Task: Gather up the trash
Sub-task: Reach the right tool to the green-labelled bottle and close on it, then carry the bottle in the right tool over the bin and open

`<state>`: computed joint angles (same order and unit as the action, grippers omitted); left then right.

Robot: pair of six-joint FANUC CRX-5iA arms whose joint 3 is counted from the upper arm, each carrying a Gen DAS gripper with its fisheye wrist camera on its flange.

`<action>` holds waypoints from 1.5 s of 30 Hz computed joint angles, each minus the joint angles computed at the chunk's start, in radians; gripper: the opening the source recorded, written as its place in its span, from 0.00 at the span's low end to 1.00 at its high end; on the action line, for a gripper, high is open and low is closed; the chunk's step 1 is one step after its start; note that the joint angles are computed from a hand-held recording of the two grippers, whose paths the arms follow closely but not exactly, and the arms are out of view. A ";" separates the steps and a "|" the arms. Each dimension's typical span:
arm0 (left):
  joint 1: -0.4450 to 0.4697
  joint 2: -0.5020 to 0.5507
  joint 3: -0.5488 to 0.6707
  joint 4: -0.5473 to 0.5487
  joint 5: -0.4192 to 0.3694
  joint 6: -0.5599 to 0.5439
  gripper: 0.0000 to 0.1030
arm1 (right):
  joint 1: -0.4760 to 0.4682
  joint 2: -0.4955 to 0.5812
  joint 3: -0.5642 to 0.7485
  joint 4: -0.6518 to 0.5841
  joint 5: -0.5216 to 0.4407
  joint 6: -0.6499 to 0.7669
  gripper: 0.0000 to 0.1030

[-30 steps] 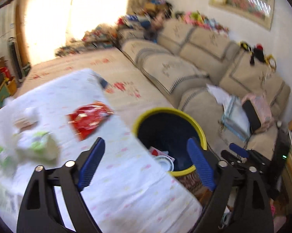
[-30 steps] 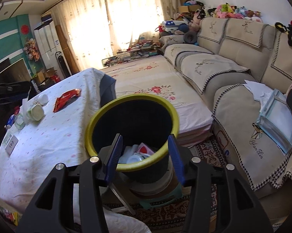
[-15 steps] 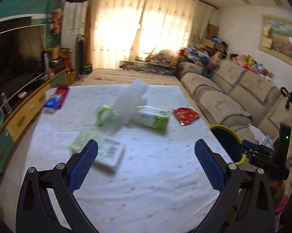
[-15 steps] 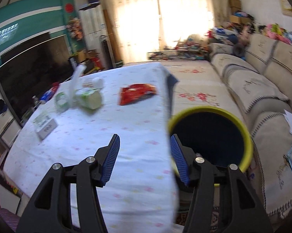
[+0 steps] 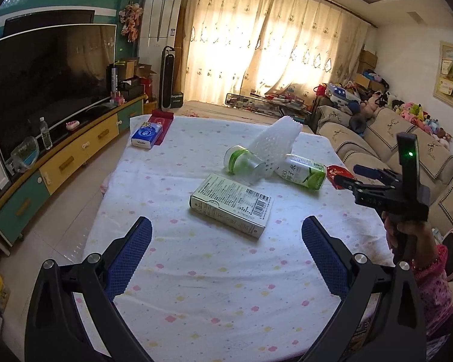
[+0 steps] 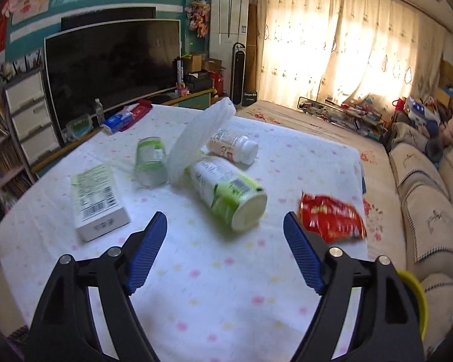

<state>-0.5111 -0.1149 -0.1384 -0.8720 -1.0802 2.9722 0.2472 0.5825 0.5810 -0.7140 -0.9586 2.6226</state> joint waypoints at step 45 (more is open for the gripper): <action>0.032 0.048 0.030 0.049 0.064 -0.036 0.95 | -0.147 -0.026 0.044 -0.148 -0.245 -0.044 0.48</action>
<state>-0.4791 -0.0670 -0.1088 -0.8230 -1.0159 2.9362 0.1006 0.5570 0.6250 -0.8622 -1.2032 2.5786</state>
